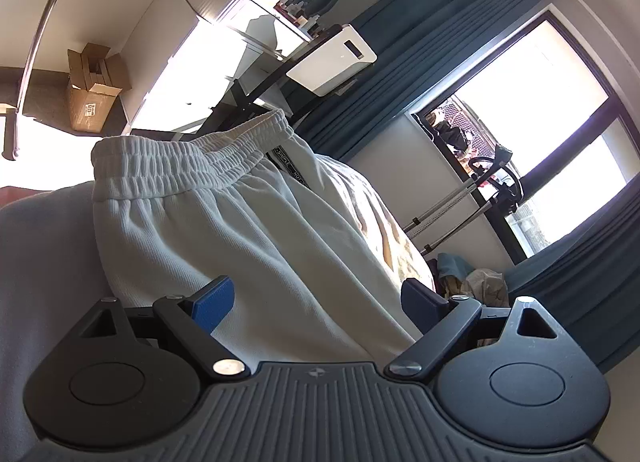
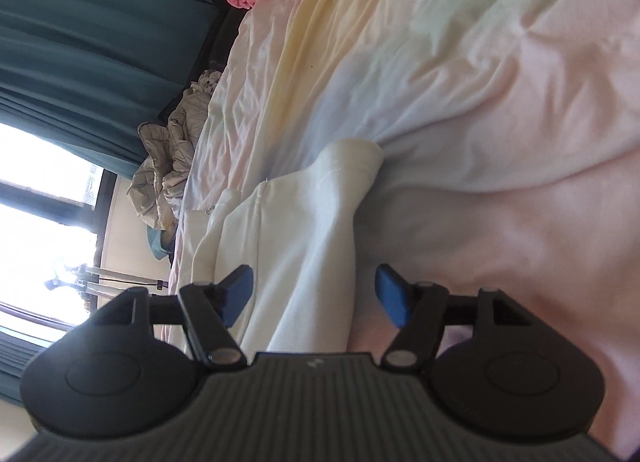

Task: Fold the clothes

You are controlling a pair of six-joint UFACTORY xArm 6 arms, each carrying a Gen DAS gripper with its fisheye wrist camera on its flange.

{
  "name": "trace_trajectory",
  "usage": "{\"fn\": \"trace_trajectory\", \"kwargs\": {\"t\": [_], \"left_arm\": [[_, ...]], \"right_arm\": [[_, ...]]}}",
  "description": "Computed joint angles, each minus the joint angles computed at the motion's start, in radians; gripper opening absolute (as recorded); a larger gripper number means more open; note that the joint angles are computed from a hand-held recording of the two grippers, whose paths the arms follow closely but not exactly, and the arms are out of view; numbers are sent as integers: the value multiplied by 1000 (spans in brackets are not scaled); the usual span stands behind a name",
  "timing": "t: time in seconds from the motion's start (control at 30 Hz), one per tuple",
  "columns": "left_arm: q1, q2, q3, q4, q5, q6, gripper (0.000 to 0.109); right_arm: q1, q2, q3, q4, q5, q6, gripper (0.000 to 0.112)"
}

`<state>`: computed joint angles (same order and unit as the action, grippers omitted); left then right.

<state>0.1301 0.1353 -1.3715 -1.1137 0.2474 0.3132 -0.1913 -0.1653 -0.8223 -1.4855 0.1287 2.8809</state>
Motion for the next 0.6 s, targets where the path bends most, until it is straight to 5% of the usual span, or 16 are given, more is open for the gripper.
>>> {"fn": "trace_trajectory", "kwargs": {"t": [0.2,0.53,0.6], "left_arm": [[48,-28,29,-90,59,-62,93],[105,-21,66,198,83,-493,93],[118,-14,65,218,111,-537,93]], "right_arm": [[6,-26,25,68,-15,-40,72],[33,-68,67,105,65,21,72],[64,-90,79,161,144,-9,72]]}}
